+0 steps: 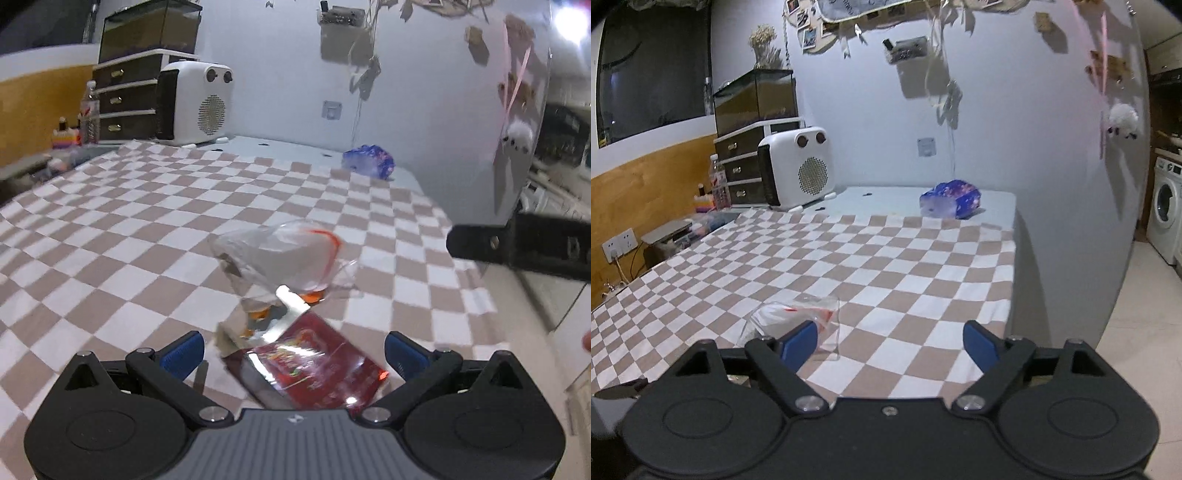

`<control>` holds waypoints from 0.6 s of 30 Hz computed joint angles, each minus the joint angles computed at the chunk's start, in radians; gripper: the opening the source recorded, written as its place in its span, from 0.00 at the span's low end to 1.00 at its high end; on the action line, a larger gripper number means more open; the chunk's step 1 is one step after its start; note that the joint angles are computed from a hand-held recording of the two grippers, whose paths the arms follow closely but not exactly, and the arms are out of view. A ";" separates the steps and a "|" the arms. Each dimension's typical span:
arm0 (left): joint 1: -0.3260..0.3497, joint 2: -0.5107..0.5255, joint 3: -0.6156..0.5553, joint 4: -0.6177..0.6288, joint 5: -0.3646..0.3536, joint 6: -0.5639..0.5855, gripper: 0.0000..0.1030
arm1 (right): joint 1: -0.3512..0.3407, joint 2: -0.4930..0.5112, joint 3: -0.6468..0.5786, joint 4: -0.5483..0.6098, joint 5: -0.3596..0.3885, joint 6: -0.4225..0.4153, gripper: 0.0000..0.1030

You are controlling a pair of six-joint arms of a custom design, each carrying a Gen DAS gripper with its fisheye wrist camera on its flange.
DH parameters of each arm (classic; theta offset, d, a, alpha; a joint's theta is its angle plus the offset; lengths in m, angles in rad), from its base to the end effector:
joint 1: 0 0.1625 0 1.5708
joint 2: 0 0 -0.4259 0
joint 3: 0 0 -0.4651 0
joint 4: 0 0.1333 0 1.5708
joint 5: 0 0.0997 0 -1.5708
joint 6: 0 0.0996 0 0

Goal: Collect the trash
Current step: 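Grasp the red cigarette pack with the left tool while the right tool grasps the clear bag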

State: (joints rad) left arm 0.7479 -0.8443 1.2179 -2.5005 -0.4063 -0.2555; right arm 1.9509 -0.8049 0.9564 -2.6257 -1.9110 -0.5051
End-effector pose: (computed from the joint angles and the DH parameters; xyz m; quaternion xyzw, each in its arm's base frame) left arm -0.4493 -0.7234 0.3303 0.0799 0.8133 -0.4682 0.3360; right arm 0.4233 -0.7898 0.4195 0.3130 -0.8329 0.4198 0.1789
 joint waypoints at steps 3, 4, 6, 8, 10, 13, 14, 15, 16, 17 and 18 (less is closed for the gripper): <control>-0.004 -0.034 0.039 0.008 0.017 -0.022 0.99 | -0.004 0.021 -0.030 0.026 0.015 0.004 0.84; -0.005 -0.054 0.060 0.017 0.015 -0.040 0.99 | -0.004 0.026 -0.037 0.033 0.019 0.006 0.84; -0.010 -0.097 0.111 0.030 0.017 -0.072 0.99 | -0.006 0.039 -0.054 0.048 0.033 0.007 0.84; -0.014 -0.134 0.142 0.063 0.014 -0.107 0.96 | -0.006 0.059 -0.078 0.065 0.039 0.011 0.84; -0.017 -0.149 0.156 0.022 0.017 -0.089 0.90 | -0.004 0.084 -0.108 0.080 0.036 0.003 0.83; -0.011 -0.146 0.158 -0.070 -0.001 -0.015 0.86 | 0.002 0.127 -0.151 0.097 0.021 -0.048 0.83; -0.007 -0.143 0.156 -0.091 -0.020 0.010 0.83 | 0.004 0.139 -0.159 0.094 0.018 -0.075 0.83; -0.003 -0.141 0.156 -0.106 -0.038 0.032 0.80 | 0.005 0.146 -0.162 0.090 0.021 -0.106 0.83; 0.001 -0.139 0.152 -0.100 -0.055 0.040 0.79 | 0.006 0.157 -0.168 0.085 0.022 -0.141 0.81; 0.005 -0.138 0.149 -0.086 -0.067 0.041 0.75 | 0.007 0.170 -0.180 0.083 0.021 -0.172 0.80; 0.007 -0.138 0.148 -0.081 -0.077 0.040 0.71 | 0.008 0.183 -0.194 0.085 0.016 -0.192 0.75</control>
State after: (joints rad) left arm 0.7548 -0.9820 1.3659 -2.5810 -0.4838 -0.2152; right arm 1.9593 -0.6215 0.7620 -2.5406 -1.8953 -0.6966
